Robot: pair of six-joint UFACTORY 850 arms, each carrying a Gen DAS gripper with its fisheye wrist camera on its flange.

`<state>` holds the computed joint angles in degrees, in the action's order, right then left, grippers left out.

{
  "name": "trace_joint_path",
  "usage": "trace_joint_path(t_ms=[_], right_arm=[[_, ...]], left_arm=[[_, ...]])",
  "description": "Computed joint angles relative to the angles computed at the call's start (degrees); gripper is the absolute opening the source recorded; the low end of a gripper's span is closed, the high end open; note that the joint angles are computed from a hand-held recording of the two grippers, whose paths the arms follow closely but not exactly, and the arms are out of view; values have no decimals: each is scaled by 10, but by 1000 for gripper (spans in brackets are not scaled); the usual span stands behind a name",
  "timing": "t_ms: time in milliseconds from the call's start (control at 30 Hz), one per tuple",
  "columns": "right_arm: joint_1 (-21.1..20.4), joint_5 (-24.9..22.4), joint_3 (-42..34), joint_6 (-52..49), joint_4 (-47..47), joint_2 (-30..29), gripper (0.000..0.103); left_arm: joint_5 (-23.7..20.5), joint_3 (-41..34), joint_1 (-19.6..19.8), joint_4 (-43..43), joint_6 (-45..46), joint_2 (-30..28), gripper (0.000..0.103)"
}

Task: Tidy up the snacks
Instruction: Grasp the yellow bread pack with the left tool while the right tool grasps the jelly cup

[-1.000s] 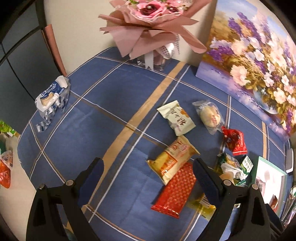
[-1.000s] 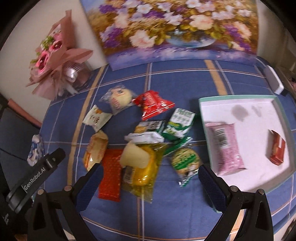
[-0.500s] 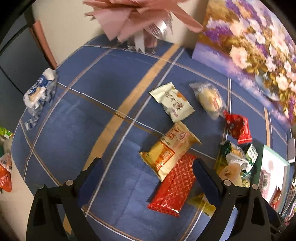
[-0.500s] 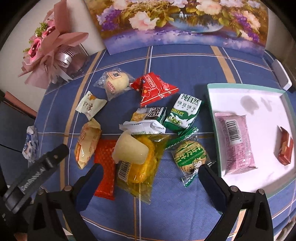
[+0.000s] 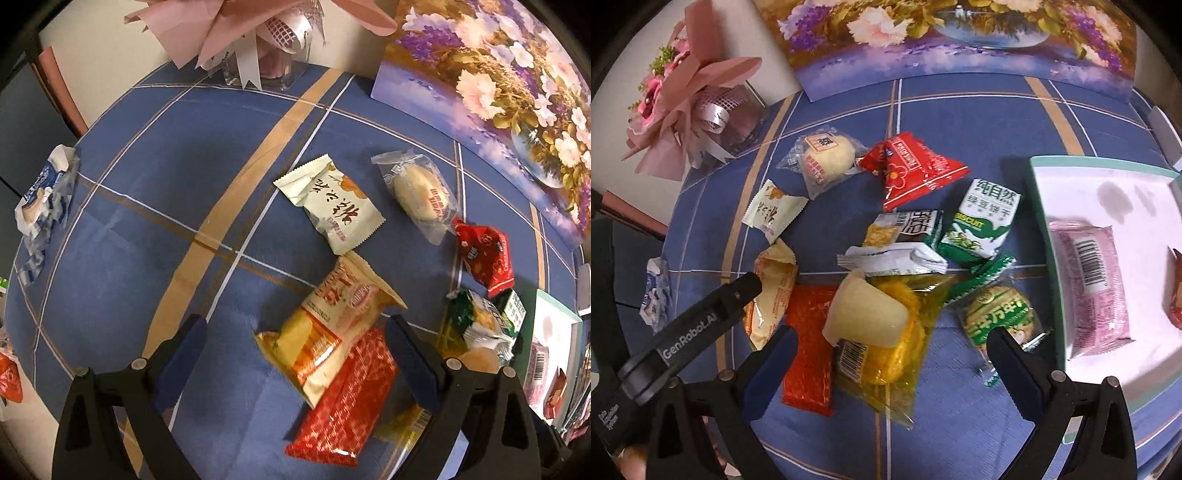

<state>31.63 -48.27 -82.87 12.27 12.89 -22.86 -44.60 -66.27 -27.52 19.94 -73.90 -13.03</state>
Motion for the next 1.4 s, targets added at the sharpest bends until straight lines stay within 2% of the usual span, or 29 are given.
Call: trace_joint_path(t_ms=[167, 267, 367, 400, 467, 567, 633, 833, 1033, 1100, 1400], right_arm=[[10, 8, -6, 24, -24, -8, 101], [15, 13, -8, 27, -29, -11, 92], [18, 18, -9, 25, -31, -13, 76], [19, 19, -8, 22, -30, -12, 73], [19, 21, -7, 19, -29, -12, 59], [19, 23, -5, 24, -34, -11, 52], [17, 25, -4, 20, -28, -11, 51], [11, 30, 2, 10, -9, -7, 48], [7, 32, 5, -9, 13, -1, 45], [6, 32, 5, -13, 17, 2, 39], [-5, 32, 13, -40, 46, 12, 39]], left_arm=[[20, 12, 12, -7, 5, 0, 96], [38, 17, 17, -10, 13, -1, 96], [49, 18, 18, -10, 19, -3, 94], [55, 18, 18, -10, 22, -4, 89], [64, 18, 18, -14, 30, -5, 79], [86, 22, 20, -34, 48, -5, 63], [103, 26, 23, -54, 64, -4, 48], [115, 31, 24, -66, 62, -1, 38], [106, 33, 21, -69, 58, 7, 34], [100, 31, 19, -61, 51, 9, 34], [89, 30, 12, -20, 15, 30, 30]])
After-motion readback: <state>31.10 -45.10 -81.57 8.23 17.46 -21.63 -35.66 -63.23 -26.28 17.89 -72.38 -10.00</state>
